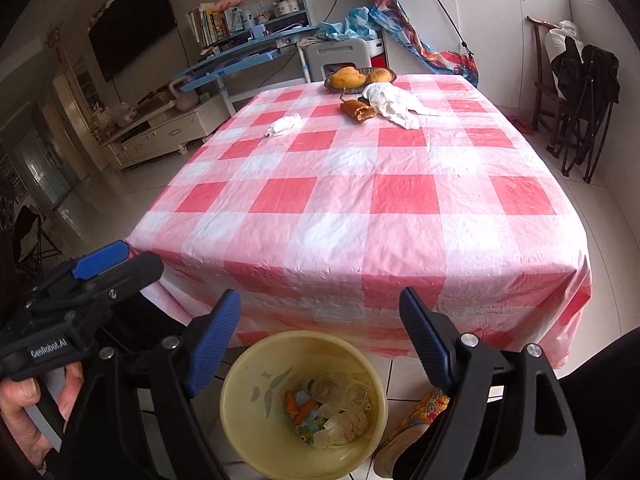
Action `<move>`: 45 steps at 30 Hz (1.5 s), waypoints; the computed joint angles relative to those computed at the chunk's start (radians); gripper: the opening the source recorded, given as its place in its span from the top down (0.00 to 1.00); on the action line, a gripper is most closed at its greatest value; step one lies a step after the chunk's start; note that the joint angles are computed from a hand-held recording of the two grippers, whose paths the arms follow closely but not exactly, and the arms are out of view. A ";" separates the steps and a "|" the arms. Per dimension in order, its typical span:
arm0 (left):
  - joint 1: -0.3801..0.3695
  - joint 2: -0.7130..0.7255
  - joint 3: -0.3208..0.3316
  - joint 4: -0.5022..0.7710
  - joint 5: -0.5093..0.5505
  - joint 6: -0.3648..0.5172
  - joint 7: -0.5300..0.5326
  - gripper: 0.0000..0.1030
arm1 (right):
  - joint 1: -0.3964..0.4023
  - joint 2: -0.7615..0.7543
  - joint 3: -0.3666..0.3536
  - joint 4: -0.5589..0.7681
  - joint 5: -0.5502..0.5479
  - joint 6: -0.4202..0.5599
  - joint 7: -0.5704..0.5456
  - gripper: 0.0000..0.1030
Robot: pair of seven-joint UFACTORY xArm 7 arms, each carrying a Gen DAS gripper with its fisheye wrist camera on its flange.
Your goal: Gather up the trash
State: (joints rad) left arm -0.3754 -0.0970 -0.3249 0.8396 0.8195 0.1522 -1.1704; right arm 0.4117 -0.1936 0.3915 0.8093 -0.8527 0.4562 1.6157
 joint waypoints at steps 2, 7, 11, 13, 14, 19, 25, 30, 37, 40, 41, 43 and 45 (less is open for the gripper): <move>0.015 -0.005 -0.004 -0.001 0.037 -0.002 -0.052 0.18 | 0.004 0.011 0.003 0.010 -0.006 0.009 -0.014 0.24; 0.022 0.002 -0.008 0.012 0.101 0.014 -0.117 0.17 | 0.027 0.030 0.001 0.029 -0.010 0.037 -0.043 0.24; 0.010 0.005 0.000 0.017 0.128 0.028 -0.140 0.17 | 0.041 0.036 -0.006 0.036 -0.016 0.046 -0.051 0.24; 0.005 0.008 0.005 0.019 0.132 0.035 -0.144 0.17 | 0.047 0.042 -0.008 0.041 -0.018 0.049 -0.053 0.24; 0.002 0.010 0.008 0.020 0.131 0.038 -0.143 0.17 | 0.049 0.044 -0.010 0.043 -0.019 0.051 -0.055 0.24; -0.006 0.009 0.016 0.022 0.150 0.045 -0.165 0.17 | 0.061 0.052 -0.015 0.052 -0.035 0.057 -0.053 0.24; 0.011 0.027 0.049 0.048 0.090 -0.022 -0.132 0.17 | 0.045 0.059 -0.043 0.079 -0.050 -0.006 -0.082 0.24; 0.017 0.082 0.079 0.103 0.002 -0.044 -0.052 0.17 | 0.009 0.103 -0.091 0.178 -0.040 -0.015 -0.228 0.29; -0.024 0.264 0.124 0.304 -0.202 -0.005 0.215 0.17 | -0.022 0.245 -0.189 0.336 0.115 -0.048 -0.541 0.45; -0.023 0.372 0.119 0.435 -0.293 0.033 0.345 0.17 | -0.028 0.316 -0.232 0.393 0.171 -0.078 -0.627 0.48; -0.027 0.411 0.121 0.484 -0.317 0.050 0.377 0.17 | -0.031 0.343 -0.244 0.412 0.202 -0.092 -0.658 0.49; -0.029 0.493 0.118 0.588 -0.375 0.088 0.446 0.17 | -0.043 0.397 -0.257 0.448 0.293 -0.133 -0.728 0.52; -0.041 0.579 0.121 0.706 -0.421 0.133 0.503 0.17 | -0.053 0.448 -0.262 0.494 0.371 -0.161 -0.793 0.53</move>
